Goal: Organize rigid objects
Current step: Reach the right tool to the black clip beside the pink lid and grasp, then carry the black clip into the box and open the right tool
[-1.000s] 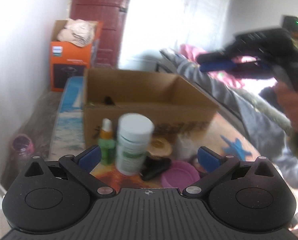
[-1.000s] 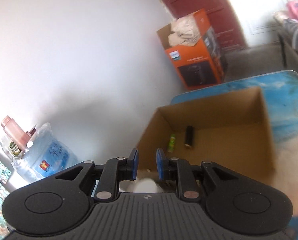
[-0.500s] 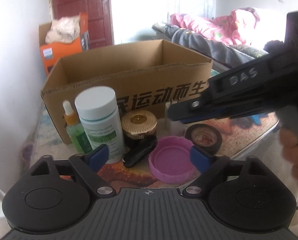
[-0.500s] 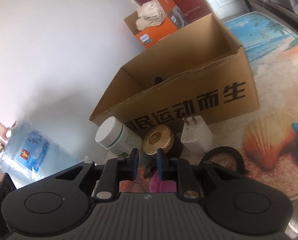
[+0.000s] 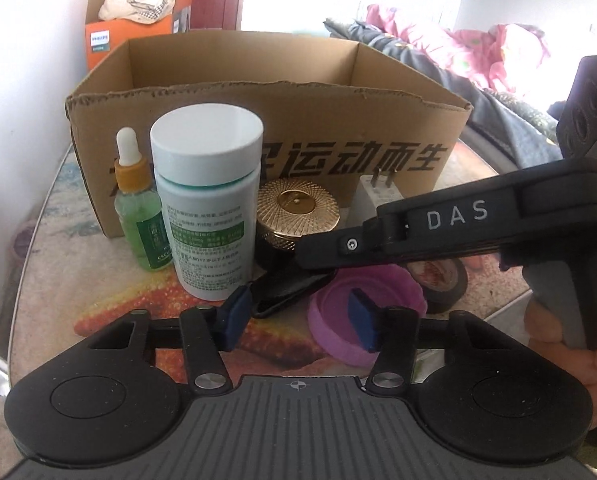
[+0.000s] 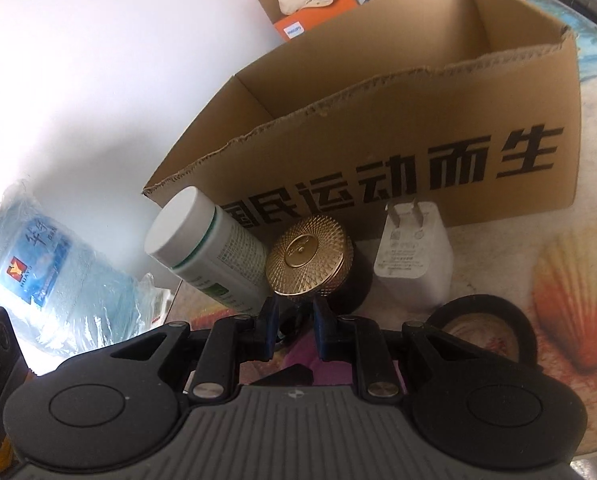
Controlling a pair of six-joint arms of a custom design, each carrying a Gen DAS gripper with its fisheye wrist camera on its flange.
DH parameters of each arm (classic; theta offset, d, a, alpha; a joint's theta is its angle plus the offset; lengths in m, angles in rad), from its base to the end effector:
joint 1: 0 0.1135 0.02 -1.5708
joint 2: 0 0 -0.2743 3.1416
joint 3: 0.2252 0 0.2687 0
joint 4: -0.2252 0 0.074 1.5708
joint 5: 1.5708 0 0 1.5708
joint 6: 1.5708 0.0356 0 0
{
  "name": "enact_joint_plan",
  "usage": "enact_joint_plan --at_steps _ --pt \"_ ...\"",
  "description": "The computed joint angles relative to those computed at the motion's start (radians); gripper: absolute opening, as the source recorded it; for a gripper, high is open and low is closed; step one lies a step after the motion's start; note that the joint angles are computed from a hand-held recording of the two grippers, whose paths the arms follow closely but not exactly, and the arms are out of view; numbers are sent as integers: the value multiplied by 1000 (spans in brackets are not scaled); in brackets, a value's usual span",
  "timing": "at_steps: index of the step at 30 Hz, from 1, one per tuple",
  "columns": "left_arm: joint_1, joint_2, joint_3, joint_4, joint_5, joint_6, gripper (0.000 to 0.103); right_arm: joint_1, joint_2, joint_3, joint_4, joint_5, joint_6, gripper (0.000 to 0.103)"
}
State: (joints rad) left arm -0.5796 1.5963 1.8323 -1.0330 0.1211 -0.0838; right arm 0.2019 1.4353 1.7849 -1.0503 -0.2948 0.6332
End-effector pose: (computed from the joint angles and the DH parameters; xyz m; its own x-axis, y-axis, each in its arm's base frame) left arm 0.2855 -0.1920 0.4291 -0.6478 0.3247 -0.6892 0.5621 0.8143 -0.1446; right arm 0.2831 0.0685 0.4617 -0.7515 0.4241 -0.5054 0.0437 0.7963 0.6033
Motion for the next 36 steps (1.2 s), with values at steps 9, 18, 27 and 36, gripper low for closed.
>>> enact_joint_plan --at_steps 9,18,27,36 --pt "33 -31 -46 33 25 11 41 37 18 62 -35 9 -7 19" --pt "72 -59 -93 55 43 -5 40 89 89 149 -74 36 -11 19" --pt "102 -99 -146 85 82 -21 34 107 163 285 -159 54 -27 22" --pt "148 -103 -175 110 159 -32 32 168 211 360 -209 149 -49 26"
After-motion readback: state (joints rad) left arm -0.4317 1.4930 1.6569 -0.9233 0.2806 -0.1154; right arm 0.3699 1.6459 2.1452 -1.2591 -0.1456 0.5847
